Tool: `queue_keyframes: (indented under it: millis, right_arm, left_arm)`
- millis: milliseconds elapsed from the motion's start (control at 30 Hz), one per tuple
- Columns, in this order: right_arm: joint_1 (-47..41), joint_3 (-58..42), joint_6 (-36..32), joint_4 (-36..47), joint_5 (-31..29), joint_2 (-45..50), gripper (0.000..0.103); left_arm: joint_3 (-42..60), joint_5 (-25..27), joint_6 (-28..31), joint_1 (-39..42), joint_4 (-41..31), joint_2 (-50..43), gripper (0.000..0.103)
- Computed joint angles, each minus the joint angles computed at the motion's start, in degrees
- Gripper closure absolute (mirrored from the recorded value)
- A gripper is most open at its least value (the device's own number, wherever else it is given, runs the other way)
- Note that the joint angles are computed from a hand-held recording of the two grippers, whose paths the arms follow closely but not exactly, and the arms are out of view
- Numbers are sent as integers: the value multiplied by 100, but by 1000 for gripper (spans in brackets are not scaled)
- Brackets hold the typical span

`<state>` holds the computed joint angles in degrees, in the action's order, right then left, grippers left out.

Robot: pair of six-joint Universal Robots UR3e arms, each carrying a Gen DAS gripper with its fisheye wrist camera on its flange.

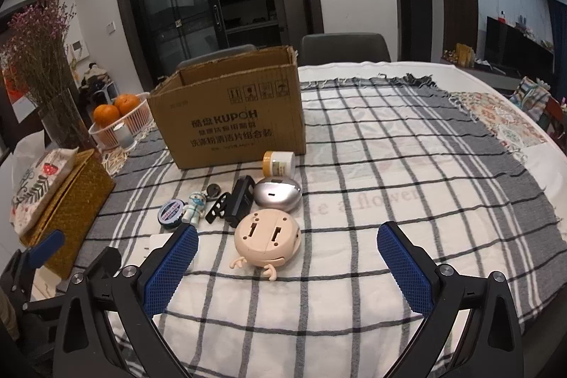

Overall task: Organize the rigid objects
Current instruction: 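Grasp the white square charger with the left tool while the right tool grasps the beige round toy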

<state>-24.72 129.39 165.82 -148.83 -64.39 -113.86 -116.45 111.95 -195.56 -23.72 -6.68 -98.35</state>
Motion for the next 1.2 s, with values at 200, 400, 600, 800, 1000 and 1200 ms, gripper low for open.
queue_keyframes:
  millis: [200, 400, 600, 800, 1000, 1200]
  right_arm:
    - [201, -237, -10, -93, -102, 685, 1]
    - [414, -586, 12, -9, -159, 1340, 2]
    - [733, -978, -34, 37, -303, 1996, 5]
    - [873, -1304, 45, 129, -417, 2450, 8]
    - [996, -1487, 26, 235, -481, 2738, 9]
    - [1102, -1605, 30, 141, -606, 2952, 9]
  left_arm:
    - [213, -86, 55, 9, 18, -447, 11]
    - [541, -76, 63, -30, -152, -884, 17]
    - [783, -242, 88, -25, -341, -1155, 22]
    - [948, -396, -158, 96, -435, -1357, 29]
    - [1060, -441, -287, 137, -542, -1483, 30]
    - [1288, -418, -364, 170, -806, -1663, 40]
